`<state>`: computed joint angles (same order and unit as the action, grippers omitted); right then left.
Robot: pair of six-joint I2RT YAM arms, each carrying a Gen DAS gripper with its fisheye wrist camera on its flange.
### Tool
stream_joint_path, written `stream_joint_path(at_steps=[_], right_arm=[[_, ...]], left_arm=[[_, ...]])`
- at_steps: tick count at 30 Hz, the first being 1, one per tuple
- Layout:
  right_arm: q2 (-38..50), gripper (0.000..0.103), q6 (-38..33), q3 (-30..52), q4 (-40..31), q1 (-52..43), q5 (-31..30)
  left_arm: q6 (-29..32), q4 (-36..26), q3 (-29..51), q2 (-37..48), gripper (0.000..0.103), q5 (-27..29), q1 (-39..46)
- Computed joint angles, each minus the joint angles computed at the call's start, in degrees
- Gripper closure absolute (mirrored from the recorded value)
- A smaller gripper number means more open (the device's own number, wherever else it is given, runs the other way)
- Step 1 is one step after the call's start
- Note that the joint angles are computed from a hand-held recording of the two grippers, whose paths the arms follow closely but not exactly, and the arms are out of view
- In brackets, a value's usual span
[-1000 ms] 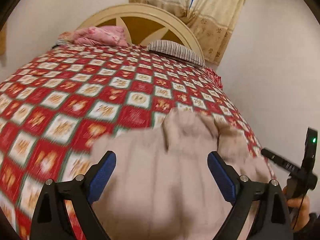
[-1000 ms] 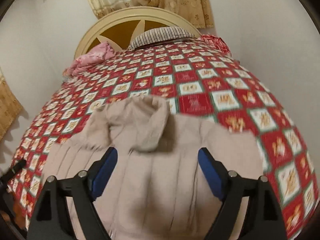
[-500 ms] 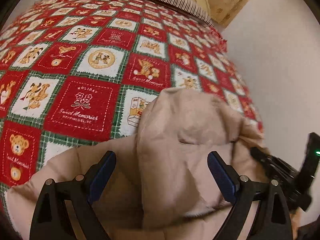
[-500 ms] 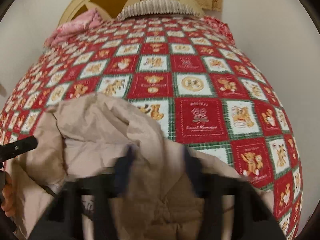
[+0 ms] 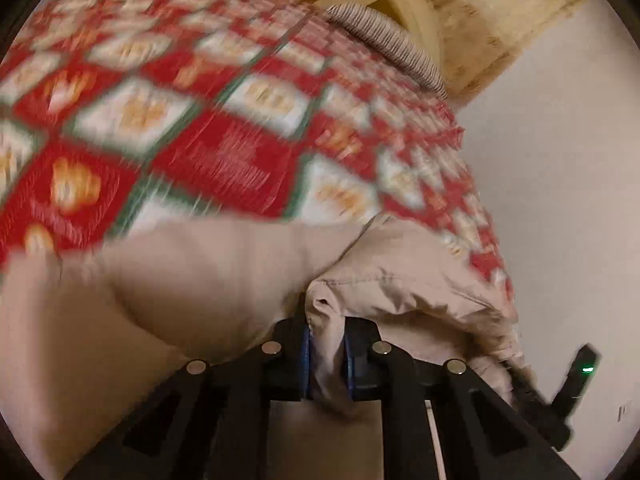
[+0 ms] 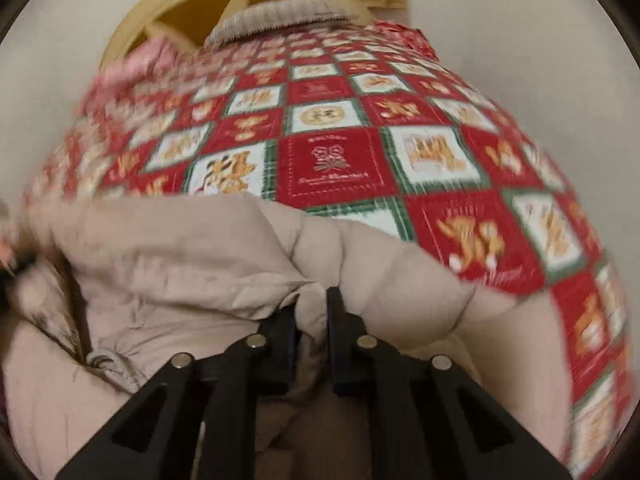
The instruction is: Fold large clothes
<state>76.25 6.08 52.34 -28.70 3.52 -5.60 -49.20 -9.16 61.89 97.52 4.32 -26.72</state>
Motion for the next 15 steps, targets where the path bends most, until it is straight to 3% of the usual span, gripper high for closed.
stream_joint_path(at_steps=[2, 6, 8, 9, 11, 12, 14, 15], right_arm=[[-0.8, 0.086, 0.3, -1.7, 2.0, -0.3, -0.8], [-1.0, 0.073, -2.1, 1.3, -3.7, 0.7, -0.1], [-5.7, 0.043, -1.9, 0.8, -7.0, 0.9, 1.2], [-9.4, 0.036, -1.3, -0.5, -7.4, 0.8, 2.6], [-19.3, 0.031, 2.8, -3.3, -7.2, 2.9, 10.9], [-21.5, 0.034, 4.4, -3.7, -6.7, 4.1, 13.7], [-22.9, 0.069, 5.8, -1.6, -6.0, 7.2, 14.1], [-21.1, 0.073, 6.2, 0.6, -5.9, 9.9, 14.3]], left_arm=[[-1.0, 8.1, -6.7, -2.2, 0.091, -0.1, 0.1], [-0.1, 9.1, -9.9, -5.4, 0.091, -3.3, -1.5], [-0.3, 10.1, -11.7, -6.9, 0.091, -3.8, -2.1], [-0.4, 10.5, -12.5, -7.6, 0.091, -4.0, -2.3], [-0.5, 10.1, -13.0, -8.5, 0.091, -5.1, -3.1], [-0.4, 9.9, -12.9, -8.5, 0.091, -5.7, -3.6], [-0.2, 9.6, -12.1, -7.5, 0.091, -6.5, -4.0], [-0.2, 9.6, -12.1, -7.6, 0.091, -6.6, -4.0]])
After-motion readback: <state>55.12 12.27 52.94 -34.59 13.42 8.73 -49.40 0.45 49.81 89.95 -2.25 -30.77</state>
